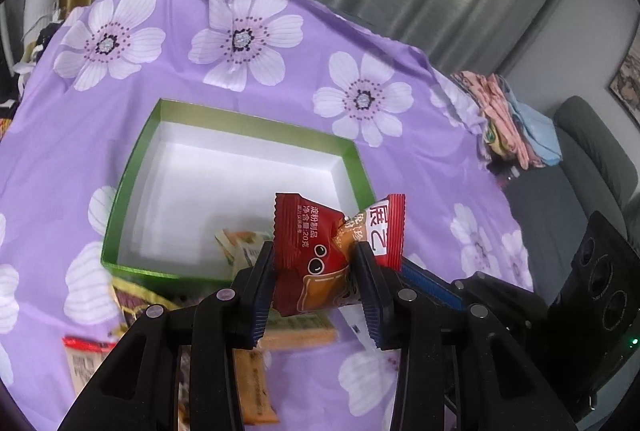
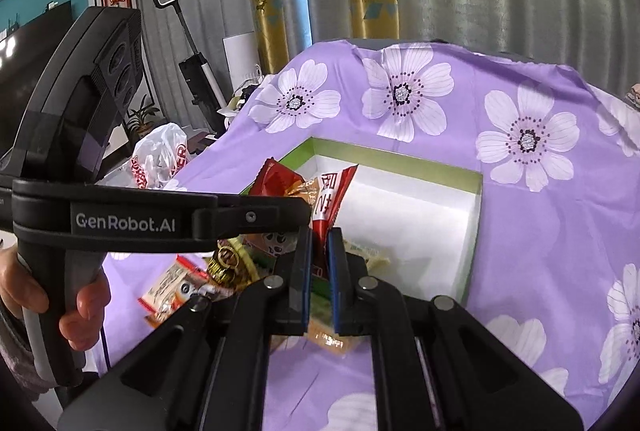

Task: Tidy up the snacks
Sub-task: 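Lower the red packet into the green box and open both grippers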

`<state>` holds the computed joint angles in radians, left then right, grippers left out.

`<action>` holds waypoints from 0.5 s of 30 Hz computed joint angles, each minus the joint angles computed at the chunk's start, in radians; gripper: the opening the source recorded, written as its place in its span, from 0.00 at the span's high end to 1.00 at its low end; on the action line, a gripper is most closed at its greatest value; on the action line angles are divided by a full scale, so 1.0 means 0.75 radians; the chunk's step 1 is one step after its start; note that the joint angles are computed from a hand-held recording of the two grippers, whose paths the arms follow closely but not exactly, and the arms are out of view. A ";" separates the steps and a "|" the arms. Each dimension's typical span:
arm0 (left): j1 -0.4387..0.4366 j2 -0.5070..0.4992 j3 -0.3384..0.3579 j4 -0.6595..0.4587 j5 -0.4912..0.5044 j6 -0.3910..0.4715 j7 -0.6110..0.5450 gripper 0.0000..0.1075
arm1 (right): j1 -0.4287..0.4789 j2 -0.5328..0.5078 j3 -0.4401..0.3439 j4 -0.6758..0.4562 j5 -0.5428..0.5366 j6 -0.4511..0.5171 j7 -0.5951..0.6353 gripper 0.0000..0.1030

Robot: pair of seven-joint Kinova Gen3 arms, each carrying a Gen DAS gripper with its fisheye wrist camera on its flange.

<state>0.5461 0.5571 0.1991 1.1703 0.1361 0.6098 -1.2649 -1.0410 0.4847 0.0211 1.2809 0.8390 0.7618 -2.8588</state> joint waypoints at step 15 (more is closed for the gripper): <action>-0.009 0.139 -0.033 -0.168 0.004 0.099 0.034 0.60 | 0.054 0.108 0.047 -0.115 -0.137 -0.006 0.118 0.82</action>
<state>0.5391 0.6615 0.1743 1.0439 0.1388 0.6838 -1.2393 -1.0007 0.5653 0.0565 1.1949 0.7365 0.7570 -2.7703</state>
